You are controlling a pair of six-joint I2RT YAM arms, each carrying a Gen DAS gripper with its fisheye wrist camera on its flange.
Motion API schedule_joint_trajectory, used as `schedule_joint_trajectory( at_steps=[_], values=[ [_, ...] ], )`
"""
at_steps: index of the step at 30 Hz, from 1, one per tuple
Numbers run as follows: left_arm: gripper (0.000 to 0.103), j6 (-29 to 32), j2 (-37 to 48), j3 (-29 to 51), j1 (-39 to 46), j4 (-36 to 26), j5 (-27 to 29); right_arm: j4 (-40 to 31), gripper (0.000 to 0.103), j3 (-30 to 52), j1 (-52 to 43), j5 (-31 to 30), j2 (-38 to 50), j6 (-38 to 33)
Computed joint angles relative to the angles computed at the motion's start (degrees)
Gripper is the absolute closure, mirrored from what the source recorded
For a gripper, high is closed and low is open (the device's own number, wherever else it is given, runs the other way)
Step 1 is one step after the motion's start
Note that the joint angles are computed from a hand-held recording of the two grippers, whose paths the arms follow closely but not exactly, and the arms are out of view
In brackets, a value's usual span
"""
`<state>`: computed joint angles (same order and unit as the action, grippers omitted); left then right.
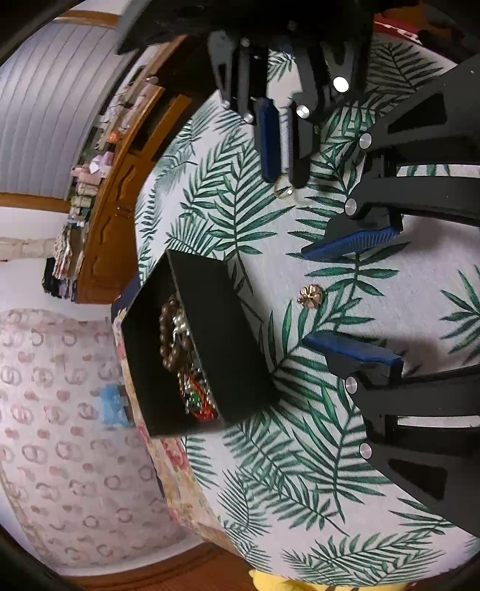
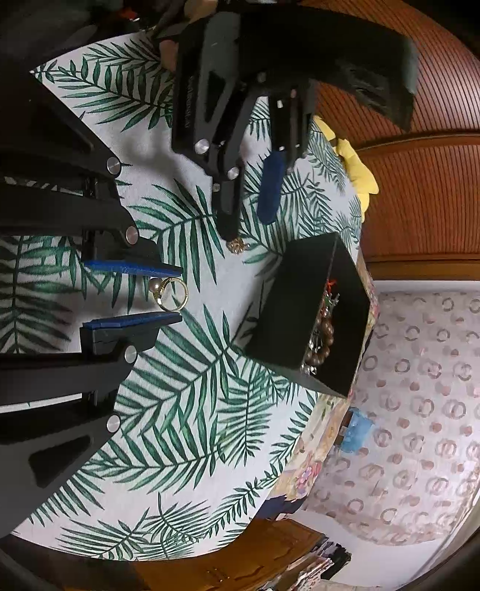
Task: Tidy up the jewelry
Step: 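Grasp gold charm with left tool while right tool grasps gold ring, then release gold charm into box with left tool while right tool drops gold ring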
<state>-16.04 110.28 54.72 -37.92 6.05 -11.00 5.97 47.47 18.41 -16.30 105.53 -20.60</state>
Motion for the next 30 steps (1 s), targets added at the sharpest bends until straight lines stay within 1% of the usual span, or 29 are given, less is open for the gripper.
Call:
schedule_joint_trajectory(
  at_steps=[2, 7, 9, 10, 19, 26, 30],
  values=[
    [0.074, 0.17, 1.52, 1.46, 0.16, -0.75, 0.22, 0.09, 0.082, 0.26, -0.43, -0.27, -0.03, -0.19],
    [0.078, 0.62, 2.87, 3.2, -0.42, -1.45, -1.06, 0.05, 0.082, 0.55, -1.28, -1.63, -0.24, -0.59],
    [0.087, 0.82, 3.04, 3.34, -0.51, -1.33, -1.39, -0.18, 0.082, 0.85, -1.48, -2.04, -0.14, -0.9],
    [0.088, 0.8, 3.12, 3.44, -0.63, -1.42, -1.77, -0.24, 0.082, 1.01, -1.58, -2.17, 0.04, -1.09],
    [0.089, -0.59, 1.4, 2.27, 0.16, -0.73, -1.27, -2.32, 0.082, 4.28, -2.51, -4.05, 2.16, -1.54],
    [0.089, -0.3, -1.61, 2.45, 1.65, -1.57, -0.28, -4.96, 0.082, 8.59, -2.09, -5.52, 2.07, -1.51],
    [0.089, 0.41, -3.2, 3.31, 2.54, -2.44, 0.28, -7.49, 0.082, 12.49, -1.68, -6.47, 2.2, -1.54]
  ],
)
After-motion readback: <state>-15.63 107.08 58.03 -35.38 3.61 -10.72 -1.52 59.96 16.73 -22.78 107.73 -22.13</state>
